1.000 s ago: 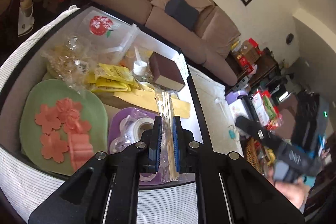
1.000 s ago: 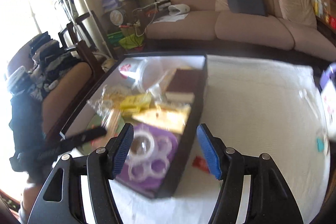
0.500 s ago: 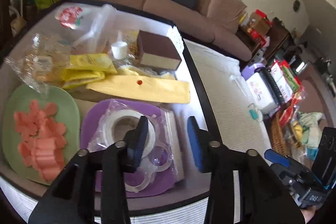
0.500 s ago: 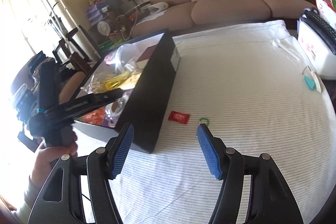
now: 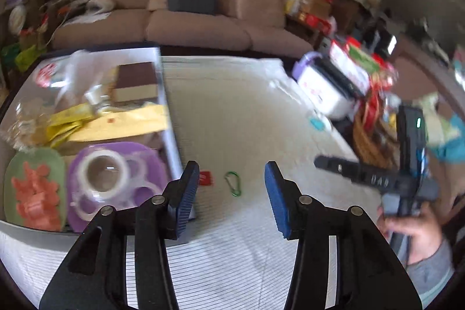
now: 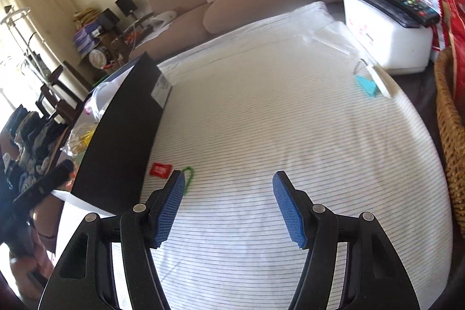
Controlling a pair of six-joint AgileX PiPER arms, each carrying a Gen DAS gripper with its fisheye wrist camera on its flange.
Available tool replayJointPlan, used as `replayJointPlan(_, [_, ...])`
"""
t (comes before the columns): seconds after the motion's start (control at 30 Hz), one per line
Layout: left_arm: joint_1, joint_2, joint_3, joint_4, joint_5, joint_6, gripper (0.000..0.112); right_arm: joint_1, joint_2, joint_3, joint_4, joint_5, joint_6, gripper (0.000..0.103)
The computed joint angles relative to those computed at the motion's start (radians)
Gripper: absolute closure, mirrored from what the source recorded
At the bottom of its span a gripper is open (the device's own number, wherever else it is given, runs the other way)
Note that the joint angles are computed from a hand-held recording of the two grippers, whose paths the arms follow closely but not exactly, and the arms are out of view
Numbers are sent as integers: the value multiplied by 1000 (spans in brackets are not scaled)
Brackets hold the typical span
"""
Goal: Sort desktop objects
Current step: 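Grasp the green carabiner with the left tool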
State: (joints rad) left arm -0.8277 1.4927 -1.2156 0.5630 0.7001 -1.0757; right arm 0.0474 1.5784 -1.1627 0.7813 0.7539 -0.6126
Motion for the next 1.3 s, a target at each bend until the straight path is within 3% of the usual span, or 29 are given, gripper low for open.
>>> replayJointPlan(0.2, [-91,225,-158,55,77,-77,68,-63,-37,0,-5,11,-24,38])
replayJointPlan(0.4, [-1,373,-228,-50,13,-107,70,-161,-20,-20,98,87,-87,38])
replayJointPlan(0.7, [3,513,-334,1,116,-155,71,-126,1,-55,78,128,-86,38])
replayJointPlan(0.77, [2,504,-310,24,97,-181,98,-117,5,-55,81,131,-87,38])
replayJointPlan(1.0, [9,366,-135,-30,-54,-189,98,-109,9,-54,90,144,-80,38])
replayJointPlan(1.17, [-49,172,-15,-21,-35,-221,98,-93,-2,-45,120,148,-97,38])
replayJointPlan(1.3, [-105,-17,48,48,34,-274,98,-44,-5,-28,140,137,-132,38])
